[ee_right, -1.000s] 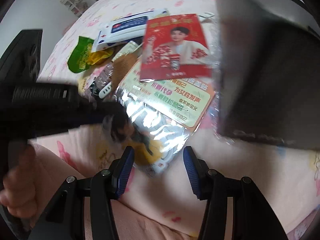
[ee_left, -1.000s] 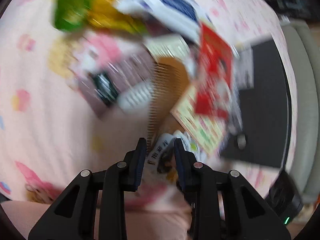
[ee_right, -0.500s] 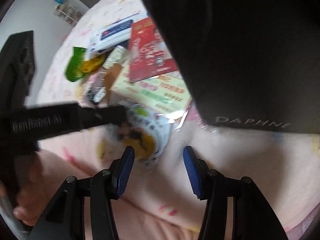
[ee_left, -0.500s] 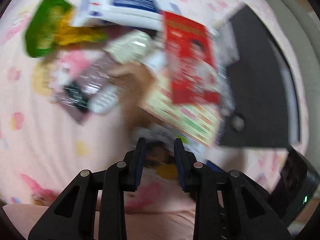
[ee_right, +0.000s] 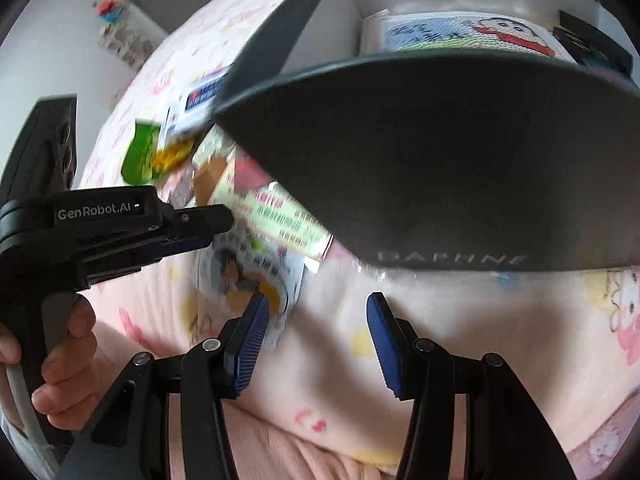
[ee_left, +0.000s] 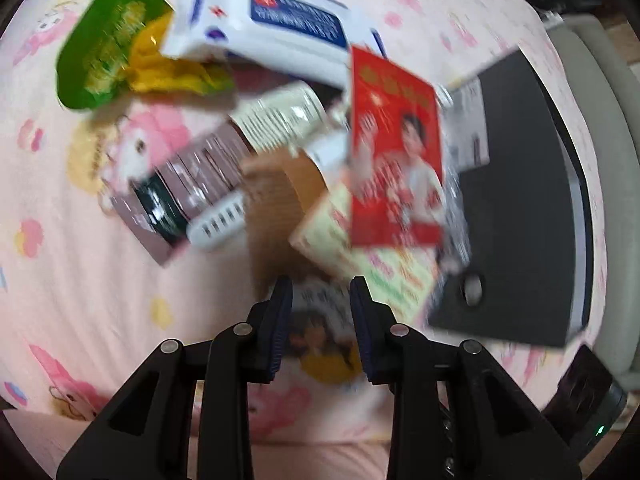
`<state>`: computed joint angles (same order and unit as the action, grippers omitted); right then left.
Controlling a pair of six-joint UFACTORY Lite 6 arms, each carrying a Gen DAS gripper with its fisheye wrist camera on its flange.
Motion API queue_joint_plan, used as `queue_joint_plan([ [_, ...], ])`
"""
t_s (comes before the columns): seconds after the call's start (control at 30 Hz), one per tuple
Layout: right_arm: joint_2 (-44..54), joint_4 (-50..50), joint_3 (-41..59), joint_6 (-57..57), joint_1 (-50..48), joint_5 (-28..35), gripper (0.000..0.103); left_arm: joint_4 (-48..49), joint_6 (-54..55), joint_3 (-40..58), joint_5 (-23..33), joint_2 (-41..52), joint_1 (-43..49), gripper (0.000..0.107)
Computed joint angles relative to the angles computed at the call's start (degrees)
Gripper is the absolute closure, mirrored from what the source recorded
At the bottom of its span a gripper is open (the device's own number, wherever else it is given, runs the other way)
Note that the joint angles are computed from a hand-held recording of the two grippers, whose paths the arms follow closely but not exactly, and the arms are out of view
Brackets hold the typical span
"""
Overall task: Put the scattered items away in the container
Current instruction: 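Close both tools on the babi sticker card beside the wooden comb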
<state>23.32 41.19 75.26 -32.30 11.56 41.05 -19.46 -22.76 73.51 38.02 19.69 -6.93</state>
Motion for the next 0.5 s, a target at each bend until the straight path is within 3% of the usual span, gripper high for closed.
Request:
queue_joint_plan([
  [0.17, -1.39, 2.75, -1.61, -2.95, -2.27, -0.7, 0.056, 8.37, -6.8, -0.54, 0.95, -1.95, -3.05, 0.076],
  [0.3, 0.44, 3.76, -1.05, -4.17, -3.47, 1.41, 0.056, 8.73, -7.93, -4.52, -2.37, -7.38, -2.77, 0.077],
  [0.5, 0.05, 3.07, -1.87, -6.01, -4.57, 2.75, 0.056, 3.9, -2.42, -5.1, 1.8, -5.23, -1.16, 0.077],
])
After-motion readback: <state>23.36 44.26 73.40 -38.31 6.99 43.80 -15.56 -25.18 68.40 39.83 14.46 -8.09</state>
